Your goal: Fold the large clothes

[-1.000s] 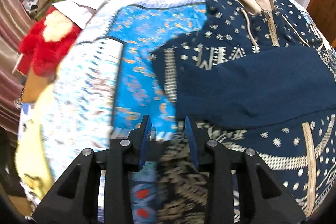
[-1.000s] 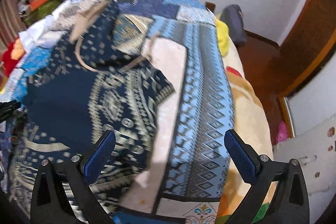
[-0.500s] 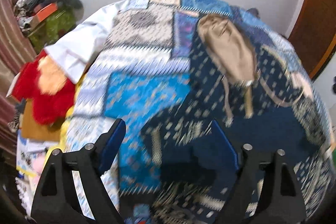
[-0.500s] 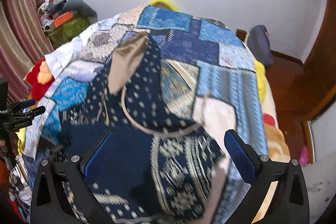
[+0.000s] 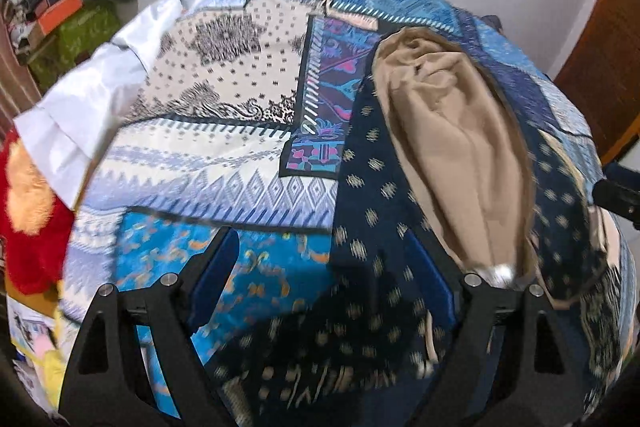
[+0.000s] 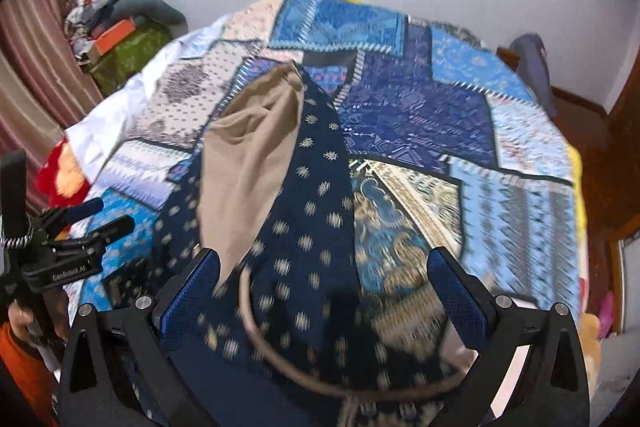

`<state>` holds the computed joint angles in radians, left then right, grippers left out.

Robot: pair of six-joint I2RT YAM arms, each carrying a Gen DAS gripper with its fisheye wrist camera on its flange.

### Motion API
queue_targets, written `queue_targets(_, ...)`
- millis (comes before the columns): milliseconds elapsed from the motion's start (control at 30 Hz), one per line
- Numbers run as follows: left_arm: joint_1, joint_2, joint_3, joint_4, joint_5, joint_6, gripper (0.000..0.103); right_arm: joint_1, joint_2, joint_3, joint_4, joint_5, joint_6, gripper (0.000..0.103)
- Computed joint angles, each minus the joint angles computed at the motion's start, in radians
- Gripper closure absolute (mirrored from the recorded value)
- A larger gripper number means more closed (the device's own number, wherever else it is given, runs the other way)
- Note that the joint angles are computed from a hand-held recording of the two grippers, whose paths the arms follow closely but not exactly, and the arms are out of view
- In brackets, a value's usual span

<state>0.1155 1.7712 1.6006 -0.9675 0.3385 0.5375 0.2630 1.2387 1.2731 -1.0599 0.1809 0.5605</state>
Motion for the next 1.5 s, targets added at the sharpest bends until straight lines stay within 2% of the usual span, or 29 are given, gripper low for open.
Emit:
queue_targets(100,-0.029,0.072,0.038,0.016,0.000,-0.066,0.019,-0.081,0.082,-0.028,0.095,-0.057,-0.007,0.000)
queue_targets(200,-0.056,0.140,0.082,0.011,0.035,-0.152,0.019,-0.164,0.143,-0.057,0.206,-0.181,0.011,0.001)
queue_targets(267,-0.078,0.172,0.094,0.017,0.039,-0.188,0.019,-0.180,0.172,-0.067,0.264,-0.188,0.034,0.002)
queue_targets(367,-0.114,0.151,0.036,0.103,-0.003,-0.224,0.019,-0.161,0.206,-0.061,0.318,-0.142,0.039,0.018)
queue_targets(400,-0.121,0.141,0.022,0.120,-0.012,-0.227,0.021,-0.147,0.225,-0.050,0.322,-0.123,0.034,0.029)
queue_targets(433,-0.130,0.130,0.008,0.134,-0.016,-0.226,0.029,-0.136,0.239,-0.040,0.322,-0.103,0.027,0.044)
queue_targets(467,-0.135,0.124,0.001,0.139,-0.012,-0.221,0.036,-0.122,0.252,-0.030,0.320,-0.085,0.017,0.051)
queue_targets(500,-0.142,0.120,0.000,0.131,-0.002,-0.209,0.052,-0.108,0.264,-0.022,0.315,-0.073,0.005,0.065)
queue_targets(533,-0.146,0.119,0.005,0.113,0.013,-0.195,0.074,-0.104,0.273,-0.013,0.313,-0.071,-0.006,0.075)
queue_targets(600,-0.166,0.087,-0.022,0.117,-0.011,-0.175,0.085,-0.086,0.263,-0.020,0.315,-0.070,-0.017,0.088)
queue_targets(633,-0.182,0.046,-0.060,0.137,-0.042,-0.145,0.089,-0.079,0.248,-0.031,0.318,-0.084,-0.018,0.090)
queue_targets(700,-0.188,-0.015,-0.104,0.147,-0.052,-0.110,0.090,-0.051,0.208,-0.044,0.302,-0.082,-0.018,0.093)
queue_targets(800,-0.165,-0.125,-0.138,0.100,-0.010,-0.043,0.090,0.005,0.132,-0.058,0.252,-0.060,-0.008,0.094)
queue_targets(933,-0.108,-0.309,-0.201,0.017,0.043,0.107,0.090,0.111,-0.015,-0.072,0.139,-0.011,0.024,0.094)
queue_targets(1033,-0.026,-0.389,-0.199,-0.117,0.112,0.218,0.090,0.238,-0.110,-0.061,0.033,0.050,0.085,0.094)
queue_targets(1200,0.156,-0.472,-0.248,-0.317,0.175,0.439,0.090,0.567,-0.177,-0.029,-0.158,0.196,0.314,0.094)
queue_targets(1367,0.317,-0.525,-0.386,-0.387,0.137,0.609,0.090,0.864,-0.159,-0.063,-0.299,0.286,0.632,0.094)
queue_targets(1500,0.410,-0.543,-0.511,-0.347,0.078,0.685,0.090,1.036,-0.098,-0.096,-0.419,0.302,0.852,0.094)
